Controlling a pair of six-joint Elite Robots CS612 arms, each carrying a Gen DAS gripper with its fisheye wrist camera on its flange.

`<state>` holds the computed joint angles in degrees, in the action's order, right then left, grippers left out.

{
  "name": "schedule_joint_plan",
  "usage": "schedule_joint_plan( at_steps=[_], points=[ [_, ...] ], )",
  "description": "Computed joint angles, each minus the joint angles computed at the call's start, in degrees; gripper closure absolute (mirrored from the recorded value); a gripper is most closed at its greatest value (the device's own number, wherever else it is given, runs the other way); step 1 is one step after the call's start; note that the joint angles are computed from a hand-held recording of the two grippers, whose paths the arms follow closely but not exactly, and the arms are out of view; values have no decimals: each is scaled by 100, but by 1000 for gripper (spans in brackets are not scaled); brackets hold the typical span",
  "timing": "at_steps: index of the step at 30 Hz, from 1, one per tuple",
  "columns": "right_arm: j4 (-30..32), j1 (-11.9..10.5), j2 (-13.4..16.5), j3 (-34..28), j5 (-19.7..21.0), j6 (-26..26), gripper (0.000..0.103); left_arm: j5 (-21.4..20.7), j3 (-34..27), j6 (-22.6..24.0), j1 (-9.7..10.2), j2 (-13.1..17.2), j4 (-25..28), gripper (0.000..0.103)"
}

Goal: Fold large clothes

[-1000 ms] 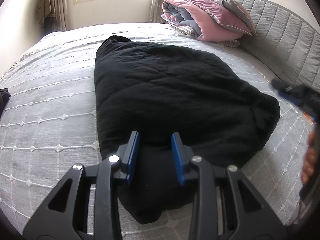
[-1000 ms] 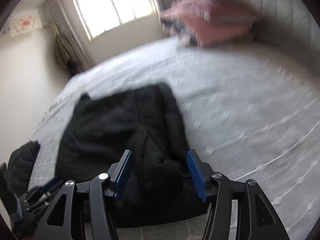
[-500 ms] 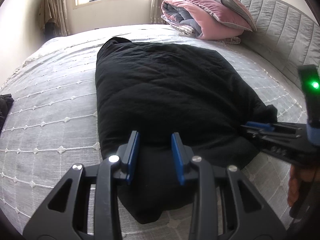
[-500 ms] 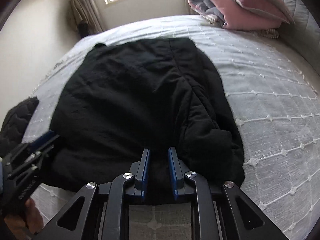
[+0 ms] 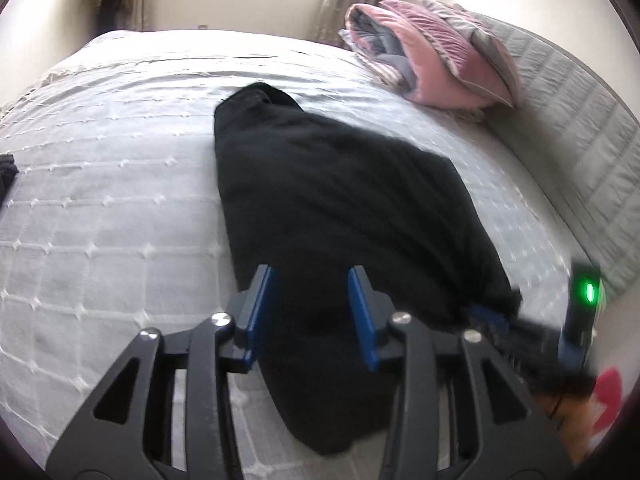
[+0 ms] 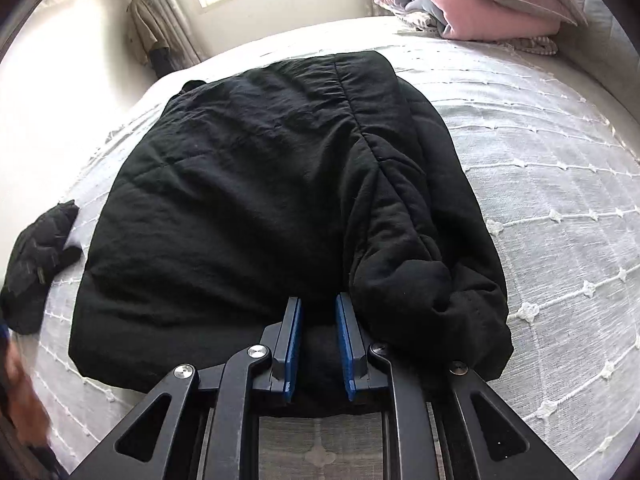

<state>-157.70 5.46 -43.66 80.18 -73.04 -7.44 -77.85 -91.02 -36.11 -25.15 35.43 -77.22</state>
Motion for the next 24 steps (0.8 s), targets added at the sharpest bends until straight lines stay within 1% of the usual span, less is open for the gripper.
schedule_joint_plan(
  at_steps=[2,3,4,5,6,7,8,9,12,13,14,17,18,19,21,23,24],
  points=[
    [-6,-5,-7,13,2,-3,86,-126,357,155,97,-215,-160,61],
    [14,-6,-5,4,23,4,86,-150,467,222,115,-271,-209,58],
    [35,-20,-13,6,60,7,86,-185,691,314,149,-390,-202,57],
    [38,-28,-22,30,122,26,86,-208,982,342,188,-549,-50,57],
    [56,-38,-17,23,177,38,86,-224,1313,274,231,-716,204,57],
    [77,-55,-18,20,241,47,86,-227,1502,209,251,-797,349,57],
    [91,-68,-18,22,283,46,86,-188,1683,130,273,-849,509,55],
    [111,-75,-22,26,319,43,86,-135,1795,152,278,-855,567,54],
    [152,-92,-22,20,390,58,86,175,1758,305,205,-715,538,54],
    [150,-126,-68,85,409,22,86,353,1743,395,157,-696,564,54],
    [161,-119,-77,90,373,-5,86,387,1763,419,147,-712,606,54],
    [203,-107,-67,36,311,-15,86,156,1946,263,213,-911,854,54],
    [228,-105,-51,-1,315,-10,86,145,2025,175,219,-997,921,55],
    [241,-106,-50,-12,327,-2,86,227,2107,143,196,-1093,940,56],
    [269,-97,-27,-58,347,25,86,254,2191,300,144,-1174,706,56],
    [274,-102,-29,-61,377,45,86,33,2446,598,69,-1306,312,56],
    [269,-97,-22,-64,375,46,86,-63,2559,689,49,-1358,206,56]
  ],
)
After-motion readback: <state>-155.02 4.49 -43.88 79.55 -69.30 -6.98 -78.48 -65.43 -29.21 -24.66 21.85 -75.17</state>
